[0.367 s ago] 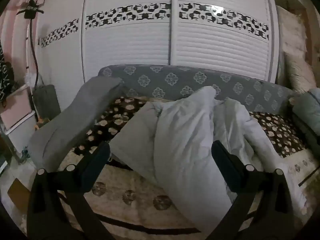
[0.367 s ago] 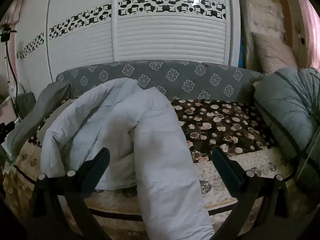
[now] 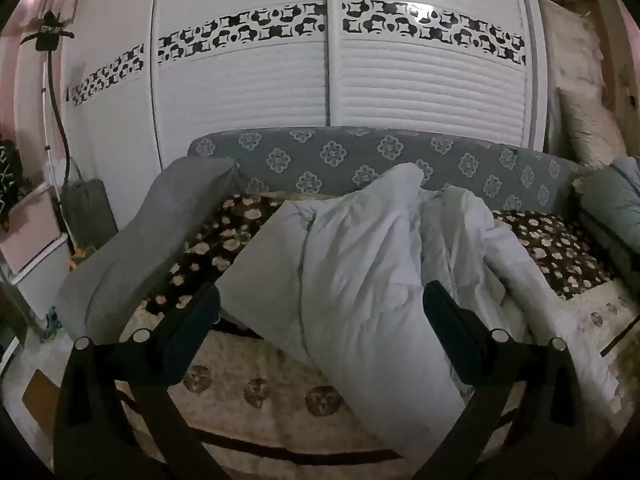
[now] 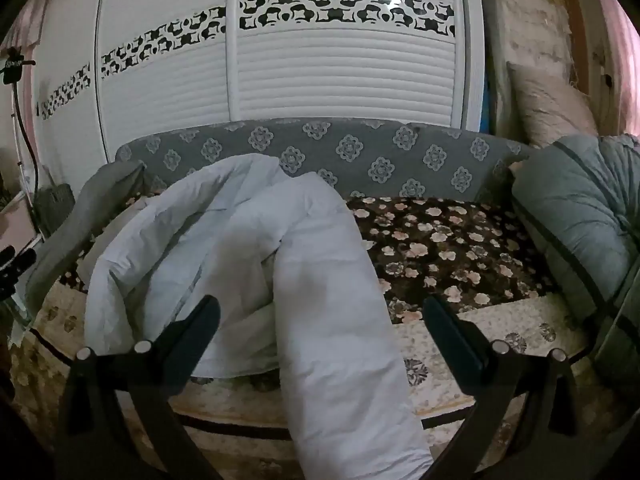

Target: Fold large clothes

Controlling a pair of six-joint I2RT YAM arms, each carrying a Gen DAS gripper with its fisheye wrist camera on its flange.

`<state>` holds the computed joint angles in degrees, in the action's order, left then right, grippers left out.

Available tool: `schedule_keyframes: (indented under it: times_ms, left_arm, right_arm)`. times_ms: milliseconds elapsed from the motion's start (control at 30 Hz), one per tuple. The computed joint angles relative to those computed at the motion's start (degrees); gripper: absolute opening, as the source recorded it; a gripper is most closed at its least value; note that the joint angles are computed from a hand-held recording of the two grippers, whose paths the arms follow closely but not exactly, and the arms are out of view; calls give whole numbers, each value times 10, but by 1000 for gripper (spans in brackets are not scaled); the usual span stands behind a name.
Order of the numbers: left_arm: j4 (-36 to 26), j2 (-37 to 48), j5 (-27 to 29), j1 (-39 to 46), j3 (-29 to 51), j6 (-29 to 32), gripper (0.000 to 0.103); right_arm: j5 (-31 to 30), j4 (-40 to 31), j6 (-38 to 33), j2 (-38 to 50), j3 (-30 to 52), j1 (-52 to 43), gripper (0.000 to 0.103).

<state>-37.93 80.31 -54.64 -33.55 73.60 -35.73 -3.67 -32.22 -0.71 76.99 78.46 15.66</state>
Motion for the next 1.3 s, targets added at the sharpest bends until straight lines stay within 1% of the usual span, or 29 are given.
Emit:
schedule_keyframes:
  times_ms: [33, 100, 267, 333, 400, 467, 533, 600, 700, 767, 833, 933, 1033, 1167, 1300]
  left_arm:
    - [0, 4, 11, 9, 2, 6, 100]
    - [-14, 18, 8, 6, 13, 0, 100]
    - [7, -18, 30, 24, -20, 21, 100]
    - [5, -21, 28, 31, -21, 12, 100]
    - [11, -23, 26, 33, -23, 3, 100]
    - [26, -38, 21, 36, -43, 10, 100]
    - [37, -43, 19, 39, -56, 15, 100]
    - [31, -36, 8, 39, -53, 15, 100]
    - [22, -24, 8, 46, -47, 2, 100]
    - [23, -24, 11, 47, -50, 4, 100]
    - [21, -32, -2, 34, -53, -3, 100]
    - [43, -49, -9, 23, -69, -3, 100]
    - [47, -30, 1, 25, -68, 1, 100]
    - [24, 1, 29, 32, -50, -8, 100]
    - [18, 12, 0, 15, -36, 7, 100]
  right_arm:
    - [-4, 1, 1, -1, 0, -1, 101]
    - [-12, 3, 5, -1, -2, -5, 101]
    - [-33, -2, 25, 12, -3, -18, 101]
    - [-42, -13, 29, 22, 2, -17, 101]
    - [-25, -9, 15, 23, -1, -2, 101]
    - [6, 23, 9, 7, -17, 12, 101]
    - [15, 44, 9, -12, -27, 16, 101]
    - [31, 74, 10, -31, -41, 22, 101]
    - [54, 93, 1, -39, -52, 32, 101]
    - [64, 83, 1, -29, -46, 34, 101]
    - [61, 68, 10, -15, -38, 32, 101]
    - [49, 48, 13, 4, -27, 27, 101]
    - [49, 44, 11, -2, -25, 26, 101]
    - [25, 42, 17, -10, -19, 12, 101]
    - [18, 32, 16, 1, -13, 3, 101]
